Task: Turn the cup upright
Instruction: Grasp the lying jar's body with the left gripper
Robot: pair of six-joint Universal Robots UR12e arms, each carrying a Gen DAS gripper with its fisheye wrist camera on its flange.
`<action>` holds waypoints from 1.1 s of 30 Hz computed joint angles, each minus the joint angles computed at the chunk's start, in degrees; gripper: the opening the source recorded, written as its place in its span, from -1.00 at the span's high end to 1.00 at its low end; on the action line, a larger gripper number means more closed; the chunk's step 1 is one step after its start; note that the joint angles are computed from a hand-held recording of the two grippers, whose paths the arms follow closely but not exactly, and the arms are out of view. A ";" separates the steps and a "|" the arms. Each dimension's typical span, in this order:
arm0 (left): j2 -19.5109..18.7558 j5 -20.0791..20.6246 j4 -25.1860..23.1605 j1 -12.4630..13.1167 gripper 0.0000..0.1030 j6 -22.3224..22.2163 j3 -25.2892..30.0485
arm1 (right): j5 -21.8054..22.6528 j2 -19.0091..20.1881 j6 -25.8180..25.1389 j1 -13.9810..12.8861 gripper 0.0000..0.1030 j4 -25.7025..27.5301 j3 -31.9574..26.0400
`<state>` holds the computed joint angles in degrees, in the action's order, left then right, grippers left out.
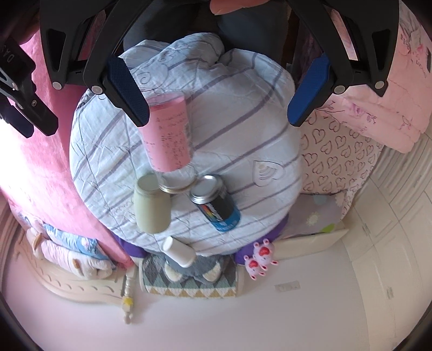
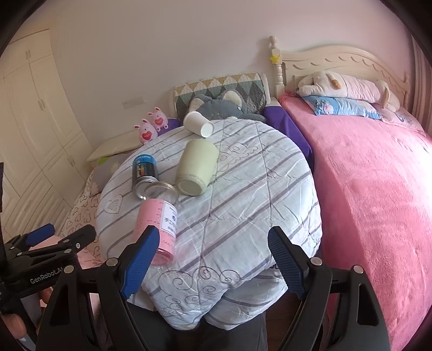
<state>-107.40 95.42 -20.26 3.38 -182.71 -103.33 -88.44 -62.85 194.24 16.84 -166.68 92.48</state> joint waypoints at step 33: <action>-13.57 -5.55 -26.11 -1.00 -0.80 -12.43 19.17 | 9.57 8.33 -0.75 -4.90 -0.62 10.00 -9.70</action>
<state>-120.97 89.87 -46.38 2.39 -195.14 -84.16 -78.87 -54.53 193.49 11.94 -156.69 82.78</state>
